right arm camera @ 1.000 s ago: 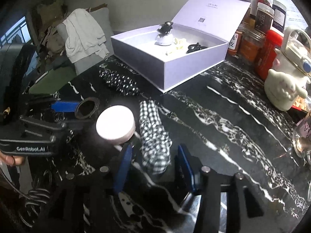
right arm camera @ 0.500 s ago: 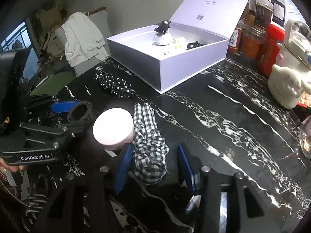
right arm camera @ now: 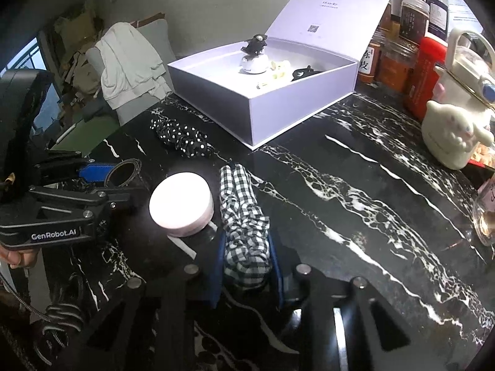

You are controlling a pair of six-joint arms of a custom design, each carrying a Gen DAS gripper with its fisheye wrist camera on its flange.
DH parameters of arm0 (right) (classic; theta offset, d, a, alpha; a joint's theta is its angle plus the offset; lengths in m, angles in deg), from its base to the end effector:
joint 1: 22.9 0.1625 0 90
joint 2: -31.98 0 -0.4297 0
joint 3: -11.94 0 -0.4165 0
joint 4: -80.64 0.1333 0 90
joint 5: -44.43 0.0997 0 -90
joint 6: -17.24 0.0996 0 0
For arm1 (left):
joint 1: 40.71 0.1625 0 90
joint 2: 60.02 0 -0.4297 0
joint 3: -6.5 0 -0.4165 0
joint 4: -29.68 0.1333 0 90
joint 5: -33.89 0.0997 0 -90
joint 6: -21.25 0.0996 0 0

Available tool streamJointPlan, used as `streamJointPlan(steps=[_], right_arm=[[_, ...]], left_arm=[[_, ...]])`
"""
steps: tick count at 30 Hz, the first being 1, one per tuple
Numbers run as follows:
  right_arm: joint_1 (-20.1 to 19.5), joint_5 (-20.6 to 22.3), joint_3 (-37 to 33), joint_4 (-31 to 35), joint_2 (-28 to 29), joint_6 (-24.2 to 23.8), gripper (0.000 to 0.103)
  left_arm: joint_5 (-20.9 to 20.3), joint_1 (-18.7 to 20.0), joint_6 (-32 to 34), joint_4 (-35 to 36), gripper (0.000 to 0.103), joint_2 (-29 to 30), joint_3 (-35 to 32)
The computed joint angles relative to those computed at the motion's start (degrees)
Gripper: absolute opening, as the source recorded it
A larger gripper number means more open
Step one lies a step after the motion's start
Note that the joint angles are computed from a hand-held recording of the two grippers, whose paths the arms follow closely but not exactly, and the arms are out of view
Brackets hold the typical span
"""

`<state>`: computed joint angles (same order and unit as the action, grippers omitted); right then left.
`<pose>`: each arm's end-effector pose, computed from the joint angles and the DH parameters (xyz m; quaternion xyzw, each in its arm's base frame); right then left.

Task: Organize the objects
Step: 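Grasp the black belt coil with the left tool while the right tool grasps the gingham scrunchie, then carry the belt coil with the left tool while the right tool carries the scrunchie into the box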

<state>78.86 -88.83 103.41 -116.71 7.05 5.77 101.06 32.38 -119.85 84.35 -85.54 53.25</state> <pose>0.2019 -0.6508 -0.0282 0.0495 -0.8793 0.3250 0.3447 -0.0396 -0.7214 0.0835 0.4338 0.8711 -0.0806 0.2158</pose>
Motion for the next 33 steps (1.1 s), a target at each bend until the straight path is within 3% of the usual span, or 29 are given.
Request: streamJointPlan(steps=[17,33], right_arm=[[2.9,-1.8,1.2,-2.4,-0.8,-1.7,0.025],[5.2,-1.1,-3.1,-0.4,0.2,-6.4,0.025]], left_arm=[[0.9,-1.1,-0.5,0.4,0.038,-2.0,0.6],[2.2,-1.8,-0.8,0.0,0.038,-3.1,-1.5]])
